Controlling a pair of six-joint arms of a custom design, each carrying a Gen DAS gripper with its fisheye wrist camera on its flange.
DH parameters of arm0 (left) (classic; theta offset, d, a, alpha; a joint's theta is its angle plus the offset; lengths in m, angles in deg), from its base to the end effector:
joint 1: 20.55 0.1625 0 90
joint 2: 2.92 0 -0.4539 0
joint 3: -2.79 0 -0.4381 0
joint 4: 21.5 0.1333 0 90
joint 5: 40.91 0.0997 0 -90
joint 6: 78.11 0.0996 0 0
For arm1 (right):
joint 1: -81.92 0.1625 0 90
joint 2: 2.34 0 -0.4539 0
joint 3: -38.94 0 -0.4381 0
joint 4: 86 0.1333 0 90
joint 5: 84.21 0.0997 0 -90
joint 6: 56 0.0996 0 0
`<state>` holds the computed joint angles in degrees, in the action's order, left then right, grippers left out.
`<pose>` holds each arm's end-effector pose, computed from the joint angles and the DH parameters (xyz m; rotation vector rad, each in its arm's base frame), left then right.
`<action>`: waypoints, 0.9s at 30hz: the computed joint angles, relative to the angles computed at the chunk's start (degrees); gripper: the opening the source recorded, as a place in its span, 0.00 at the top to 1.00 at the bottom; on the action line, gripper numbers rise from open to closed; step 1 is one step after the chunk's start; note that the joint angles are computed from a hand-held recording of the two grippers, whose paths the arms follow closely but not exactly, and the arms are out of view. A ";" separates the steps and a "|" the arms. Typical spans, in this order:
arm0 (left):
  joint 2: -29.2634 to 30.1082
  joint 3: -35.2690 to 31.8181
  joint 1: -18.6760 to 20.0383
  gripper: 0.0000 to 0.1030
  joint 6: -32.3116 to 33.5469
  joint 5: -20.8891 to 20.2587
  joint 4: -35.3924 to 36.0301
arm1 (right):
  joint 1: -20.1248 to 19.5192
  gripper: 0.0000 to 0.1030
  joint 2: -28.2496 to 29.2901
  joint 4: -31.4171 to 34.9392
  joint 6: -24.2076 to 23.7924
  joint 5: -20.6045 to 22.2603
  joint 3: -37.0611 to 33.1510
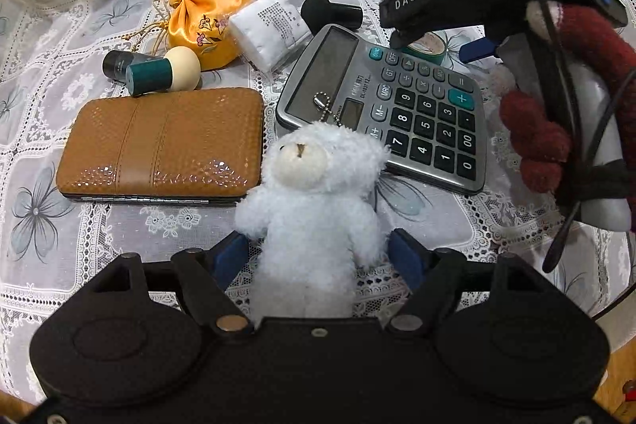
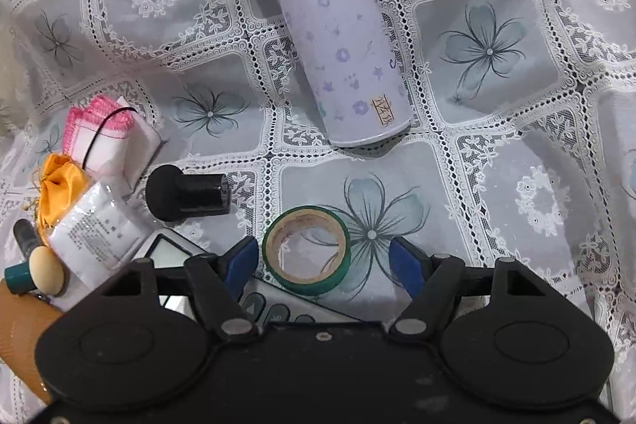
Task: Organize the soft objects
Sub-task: 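Lift the white teddy bear with the left tool while the right tool grasps the green tape roll, then carry the teddy bear and green tape roll toward the basket with both tools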
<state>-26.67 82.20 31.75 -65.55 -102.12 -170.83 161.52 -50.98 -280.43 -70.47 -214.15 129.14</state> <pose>-0.3260 -0.7183 -0.0972 1.1079 2.4133 -0.2314 -0.0656 -0.7415 0.2665 -0.3800 -2.0528 1.0571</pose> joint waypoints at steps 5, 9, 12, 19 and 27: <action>0.01 0.02 0.05 0.28 0.10 -0.14 -0.21 | -0.20 0.54 -0.55 0.50 -0.82 1.32 0.26; 0.09 -0.17 0.10 0.27 -0.16 -0.24 -0.06 | -0.30 0.54 -1.51 -1.68 0.55 -0.96 1.45; 0.22 -0.35 0.14 0.26 -0.25 -0.35 -0.01 | -0.54 0.54 -3.66 -3.18 2.28 -1.83 4.24; 0.84 -3.22 0.73 0.11 -2.92 -2.94 4.60 | 0.35 0.53 -8.81 -7.13 4.80 -3.65 13.30; 0.60 -2.78 0.77 0.23 -4.29 -2.56 2.86 | 2.71 0.53 -13.34 -9.78 10.08 -3.99 22.81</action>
<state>-26.08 79.42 32.52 -69.84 -104.68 -167.97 164.23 -64.32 -290.21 -60.39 -218.14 151.95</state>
